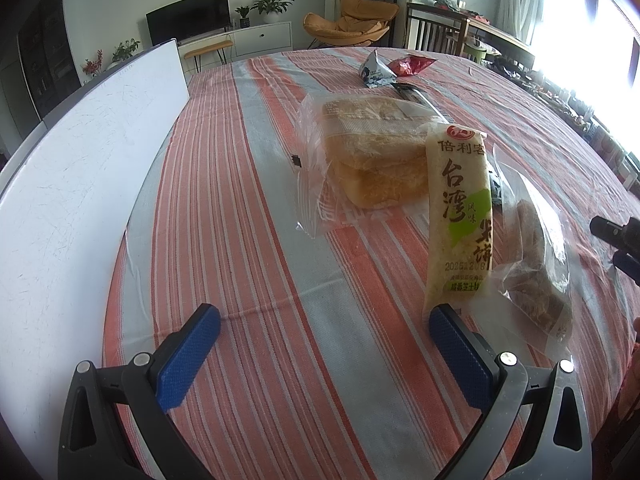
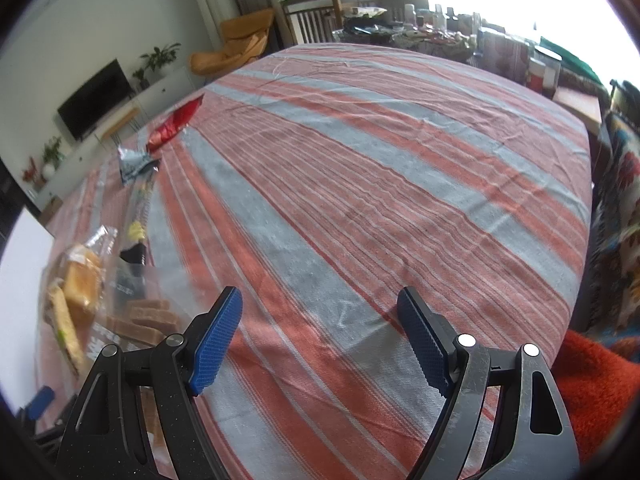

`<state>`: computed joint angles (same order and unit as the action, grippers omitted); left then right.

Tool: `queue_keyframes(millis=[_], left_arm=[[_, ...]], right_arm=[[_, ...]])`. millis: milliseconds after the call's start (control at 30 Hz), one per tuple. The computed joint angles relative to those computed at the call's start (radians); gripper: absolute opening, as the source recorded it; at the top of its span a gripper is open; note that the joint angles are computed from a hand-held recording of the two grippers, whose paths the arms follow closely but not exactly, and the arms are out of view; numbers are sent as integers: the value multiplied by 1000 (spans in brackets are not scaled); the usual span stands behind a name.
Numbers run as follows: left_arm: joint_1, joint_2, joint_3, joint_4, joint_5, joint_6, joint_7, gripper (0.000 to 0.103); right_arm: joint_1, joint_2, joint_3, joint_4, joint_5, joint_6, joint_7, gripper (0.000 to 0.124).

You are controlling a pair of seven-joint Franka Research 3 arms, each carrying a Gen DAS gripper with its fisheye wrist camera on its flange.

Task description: Organize snacks

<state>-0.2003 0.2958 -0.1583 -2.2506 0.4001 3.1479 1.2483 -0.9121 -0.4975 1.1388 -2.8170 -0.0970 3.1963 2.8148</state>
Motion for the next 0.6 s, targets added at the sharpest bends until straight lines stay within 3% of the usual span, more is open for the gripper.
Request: queue_keyframes(millis=[133, 233, 333, 400, 467, 600], left_arm=[[20, -43, -7, -62, -3, 13, 6, 103], [37, -65, -5, -112, 5, 65, 18, 103], [56, -73, -18, -126, -6, 72, 26, 103], [22, -74, 16, -124, 0, 72, 15, 103], [17, -73, 21, -122, -1, 70, 12, 103], [20, -74, 19, -122, -1, 70, 12, 103]], right_arm=[[25, 81, -48, -58, 24, 254, -51, 83], [17, 147, -25, -21, -19, 319, -167, 83], [127, 274, -108, 44, -101, 257, -240, 82], [166, 289, -101, 72, -63, 174, -232, 82], [106, 250, 9, 91, -7, 115, -221, 83], [23, 232, 127, 144, 10, 26, -262, 83]])
